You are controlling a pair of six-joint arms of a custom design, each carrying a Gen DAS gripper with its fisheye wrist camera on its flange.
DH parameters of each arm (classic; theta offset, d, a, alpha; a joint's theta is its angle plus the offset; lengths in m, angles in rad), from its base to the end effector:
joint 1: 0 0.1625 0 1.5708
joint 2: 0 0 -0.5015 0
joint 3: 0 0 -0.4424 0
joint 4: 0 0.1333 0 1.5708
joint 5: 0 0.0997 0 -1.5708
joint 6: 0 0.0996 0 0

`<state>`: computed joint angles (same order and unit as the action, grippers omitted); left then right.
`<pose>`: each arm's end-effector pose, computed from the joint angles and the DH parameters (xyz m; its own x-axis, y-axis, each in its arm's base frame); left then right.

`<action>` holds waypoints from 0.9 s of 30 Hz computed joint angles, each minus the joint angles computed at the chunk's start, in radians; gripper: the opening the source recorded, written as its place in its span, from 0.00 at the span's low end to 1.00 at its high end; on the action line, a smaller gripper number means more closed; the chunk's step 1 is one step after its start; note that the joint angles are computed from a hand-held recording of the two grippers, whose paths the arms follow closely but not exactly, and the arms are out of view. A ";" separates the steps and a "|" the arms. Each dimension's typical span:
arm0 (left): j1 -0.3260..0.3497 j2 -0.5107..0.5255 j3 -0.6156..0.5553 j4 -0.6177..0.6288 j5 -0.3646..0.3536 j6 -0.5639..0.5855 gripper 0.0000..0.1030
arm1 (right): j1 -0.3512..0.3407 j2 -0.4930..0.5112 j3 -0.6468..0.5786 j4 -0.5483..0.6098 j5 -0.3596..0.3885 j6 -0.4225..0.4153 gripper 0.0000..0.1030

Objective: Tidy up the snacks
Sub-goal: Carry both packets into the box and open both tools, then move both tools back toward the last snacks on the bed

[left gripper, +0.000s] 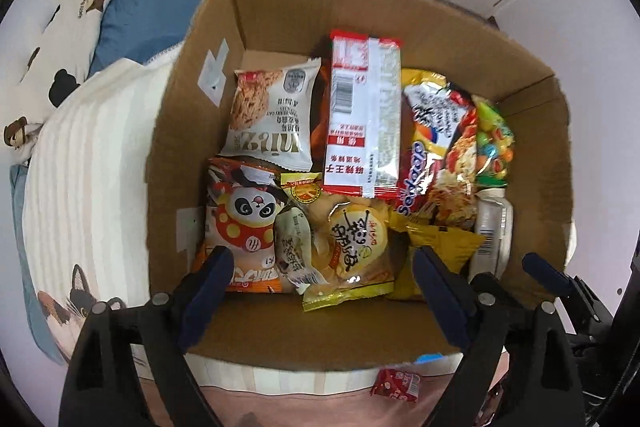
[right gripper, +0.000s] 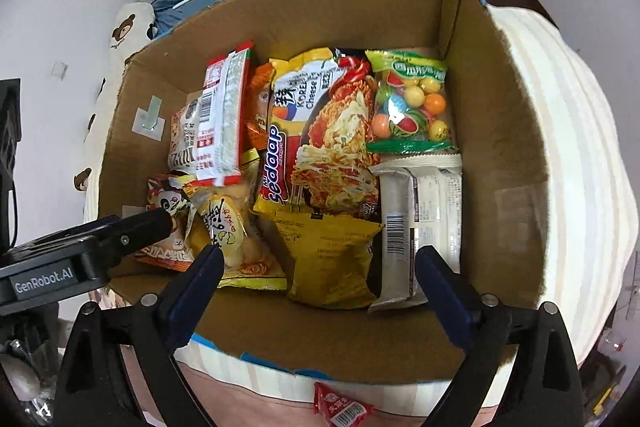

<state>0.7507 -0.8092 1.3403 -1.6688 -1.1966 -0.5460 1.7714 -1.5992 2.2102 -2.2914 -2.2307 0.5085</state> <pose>-0.4539 -0.6556 0.1754 -0.7914 0.3496 -0.5015 0.2957 0.9369 0.1864 0.1616 -0.4323 0.3427 -0.7844 0.3941 0.4790 0.2104 0.8955 -0.3922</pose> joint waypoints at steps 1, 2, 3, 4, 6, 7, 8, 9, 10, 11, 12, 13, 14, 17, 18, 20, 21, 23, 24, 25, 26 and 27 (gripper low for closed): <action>-0.005 -0.006 0.005 -0.007 0.003 0.002 0.89 | 0.011 -0.004 -0.001 0.002 -0.011 0.006 0.96; -0.008 -0.014 0.012 -0.015 0.013 0.002 0.89 | 0.022 -0.007 -0.001 0.002 -0.018 0.007 0.96; -0.014 -0.023 0.023 -0.027 0.028 0.006 0.89 | 0.033 -0.011 0.000 0.002 -0.026 0.009 0.96; -0.023 -0.035 0.037 -0.039 0.040 0.008 0.89 | 0.045 -0.021 -0.002 0.015 -0.034 0.019 0.96; -0.037 -0.062 0.063 -0.064 0.065 0.007 0.89 | 0.069 -0.036 0.000 0.021 -0.042 0.026 0.96; -0.045 -0.075 0.079 -0.076 0.078 0.009 0.89 | 0.080 -0.044 0.001 0.025 -0.047 0.031 0.96; -0.055 -0.093 0.100 -0.093 0.094 0.010 0.89 | 0.093 -0.053 0.005 0.029 -0.052 0.038 0.96; -0.065 -0.113 0.125 -0.113 0.114 0.011 0.89 | 0.107 -0.061 0.008 0.031 -0.054 0.043 0.96; -0.076 -0.131 0.146 -0.126 0.129 0.012 0.89 | 0.123 -0.073 0.014 0.035 -0.057 0.052 0.96; -0.086 -0.151 0.170 -0.142 0.144 0.013 0.89 | 0.139 -0.083 0.021 0.039 -0.064 0.062 0.96; -0.097 -0.173 0.200 -0.165 0.159 0.012 0.89 | 0.154 -0.094 0.028 0.043 -0.065 0.069 0.96; -0.108 -0.193 0.229 -0.182 0.170 0.012 0.89 | 0.168 -0.108 0.040 0.044 -0.064 0.078 0.96; -0.116 -0.207 0.251 -0.190 0.178 0.012 0.89 | 0.180 -0.123 0.051 0.051 -0.063 0.090 0.96; -0.138 -0.261 0.339 -0.204 0.193 -0.003 0.89 | 0.203 -0.170 0.104 0.068 -0.039 0.130 0.96; -0.143 -0.277 0.369 -0.194 0.194 -0.019 0.89 | 0.203 -0.185 0.126 0.074 -0.027 0.148 0.96; -0.142 -0.301 0.419 -0.187 0.178 -0.046 0.89 | 0.188 -0.220 0.184 0.063 0.011 0.172 0.96; -0.140 -0.309 0.443 -0.171 0.171 -0.065 0.89 | 0.174 -0.234 0.212 0.061 0.030 0.185 0.96; -0.130 -0.319 0.480 -0.155 0.138 -0.097 0.89 | 0.140 -0.257 0.261 0.044 0.066 0.198 0.95; -0.128 -0.323 0.499 -0.146 0.139 -0.108 0.89 | 0.122 -0.270 0.287 0.031 0.082 0.200 0.95; -0.128 -0.325 0.514 -0.142 0.144 -0.113 0.89 | 0.108 -0.277 0.311 0.021 0.086 0.205 0.94; -0.131 -0.329 0.532 -0.146 0.146 -0.112 0.89 | 0.093 -0.283 0.332 0.005 0.092 0.206 0.92; -0.133 -0.331 0.548 -0.148 0.155 -0.106 0.89 | 0.070 -0.292 0.360 -0.022 0.110 0.200 0.89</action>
<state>0.6177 -1.1407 1.8880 -1.8165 -1.0417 -0.6525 1.8414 -1.8913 2.5697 -2.3135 -2.1209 0.7084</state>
